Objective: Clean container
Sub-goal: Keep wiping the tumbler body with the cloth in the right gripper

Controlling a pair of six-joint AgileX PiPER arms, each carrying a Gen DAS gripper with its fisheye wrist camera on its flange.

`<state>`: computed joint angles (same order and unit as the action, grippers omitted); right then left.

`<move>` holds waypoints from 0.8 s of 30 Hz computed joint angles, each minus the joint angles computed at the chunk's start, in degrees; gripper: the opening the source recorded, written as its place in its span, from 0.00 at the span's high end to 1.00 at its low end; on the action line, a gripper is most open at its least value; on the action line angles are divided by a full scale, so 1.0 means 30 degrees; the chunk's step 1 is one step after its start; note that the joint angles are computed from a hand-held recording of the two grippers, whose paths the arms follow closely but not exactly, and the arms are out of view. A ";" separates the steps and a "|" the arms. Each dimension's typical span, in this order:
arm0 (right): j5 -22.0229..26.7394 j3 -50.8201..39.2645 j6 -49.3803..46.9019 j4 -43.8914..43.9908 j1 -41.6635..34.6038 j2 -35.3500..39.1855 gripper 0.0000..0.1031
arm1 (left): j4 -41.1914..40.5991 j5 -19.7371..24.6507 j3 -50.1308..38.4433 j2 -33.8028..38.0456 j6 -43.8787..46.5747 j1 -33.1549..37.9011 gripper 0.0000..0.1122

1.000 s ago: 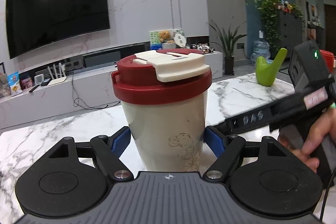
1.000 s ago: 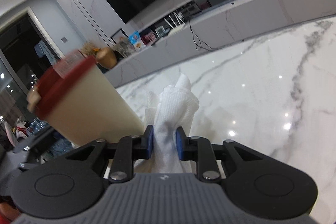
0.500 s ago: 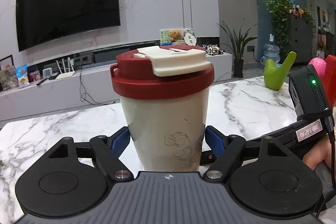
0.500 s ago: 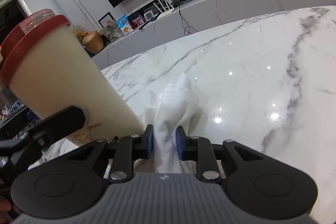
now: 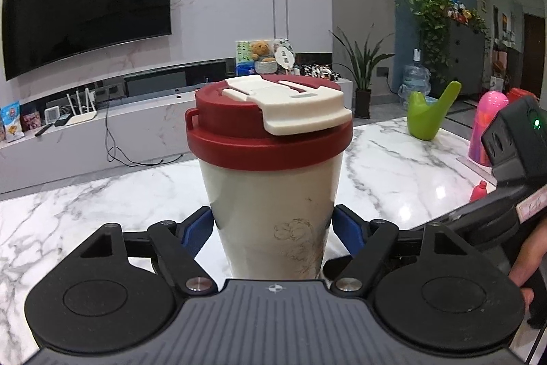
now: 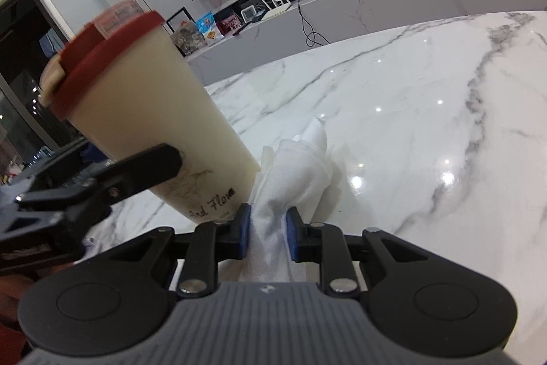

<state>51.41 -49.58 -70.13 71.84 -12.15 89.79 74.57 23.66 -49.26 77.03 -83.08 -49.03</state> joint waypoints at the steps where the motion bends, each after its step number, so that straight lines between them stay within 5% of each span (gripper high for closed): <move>1: 0.0233 0.0092 -0.0173 0.0263 -0.0169 -0.0140 0.76 | -0.0120 -0.0186 0.0030 -0.0040 0.0192 0.0136 0.33; 7: 0.2331 0.0029 -0.1635 0.2620 -0.1720 -0.0517 0.76 | -0.0295 0.0396 -0.0055 0.0014 0.0193 -0.0289 0.32; 11: 0.4156 -0.0389 -0.2285 0.4573 -0.2698 -0.0326 0.76 | 0.1017 0.2446 -0.0087 0.0161 -0.1831 -0.1420 0.28; 19: 0.5252 -0.1114 -0.1812 0.5885 -0.3028 0.0282 0.76 | 0.3259 0.5420 -0.0065 0.0494 -0.5384 -0.3379 0.28; 24: 0.5594 -0.1638 -0.1218 0.6174 -0.2768 0.0750 0.76 | 0.3898 0.4739 -0.0070 0.0455 -0.5680 -0.2986 0.32</move>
